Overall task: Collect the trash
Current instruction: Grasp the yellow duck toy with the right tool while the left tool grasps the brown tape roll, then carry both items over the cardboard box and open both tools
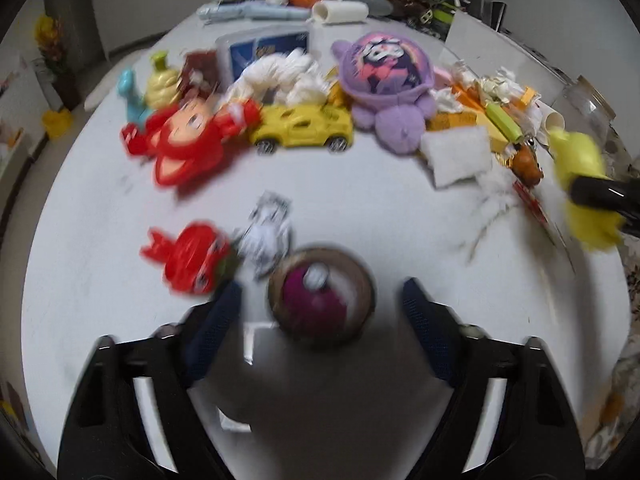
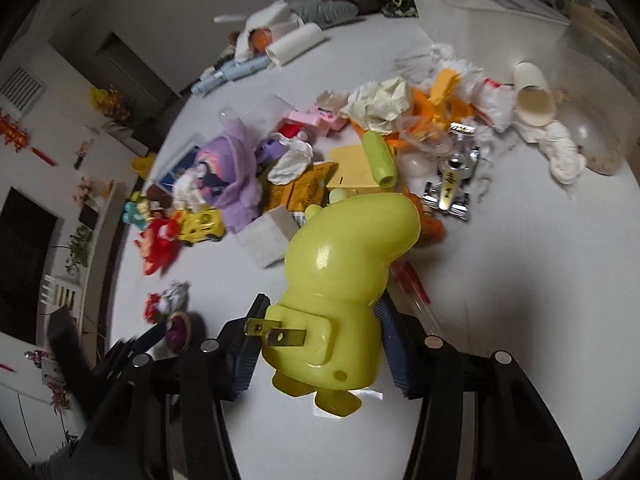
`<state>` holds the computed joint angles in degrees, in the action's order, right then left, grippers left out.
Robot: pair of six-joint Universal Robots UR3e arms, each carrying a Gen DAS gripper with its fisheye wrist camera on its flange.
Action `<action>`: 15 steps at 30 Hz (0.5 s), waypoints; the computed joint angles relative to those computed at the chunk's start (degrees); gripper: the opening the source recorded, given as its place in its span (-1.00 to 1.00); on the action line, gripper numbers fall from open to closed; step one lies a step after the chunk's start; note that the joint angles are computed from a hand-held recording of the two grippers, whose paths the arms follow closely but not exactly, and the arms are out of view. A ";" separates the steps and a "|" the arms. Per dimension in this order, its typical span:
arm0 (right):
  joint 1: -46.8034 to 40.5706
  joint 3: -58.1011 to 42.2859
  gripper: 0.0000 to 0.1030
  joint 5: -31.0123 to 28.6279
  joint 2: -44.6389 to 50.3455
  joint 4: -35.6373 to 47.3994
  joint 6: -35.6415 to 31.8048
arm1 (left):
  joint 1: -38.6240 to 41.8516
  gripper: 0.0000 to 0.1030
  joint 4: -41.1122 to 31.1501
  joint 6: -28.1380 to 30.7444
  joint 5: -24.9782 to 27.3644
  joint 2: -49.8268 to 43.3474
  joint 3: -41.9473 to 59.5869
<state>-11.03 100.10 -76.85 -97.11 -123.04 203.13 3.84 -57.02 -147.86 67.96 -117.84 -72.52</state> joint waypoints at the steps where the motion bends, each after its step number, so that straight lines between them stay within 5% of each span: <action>1: -0.52 1.01 0.03 0.45 -1.95 0.67 -0.08 | -0.49 -0.04 -0.12 0.74 0.14 -0.04 0.40; 3: -2.34 3.82 0.03 1.74 -7.07 2.30 -0.51 | 0.68 -0.04 -6.01 1.91 -3.85 0.32 2.42; 11: -4.70 6.22 0.03 5.35 -16.99 7.07 -8.44 | 7.36 -0.04 -9.76 6.00 -14.71 17.11 -5.73; 15: -6.79 6.32 0.03 8.75 -19.77 8.97 -12.76 | 7.25 -0.04 -9.67 3.35 -13.54 20.79 -5.53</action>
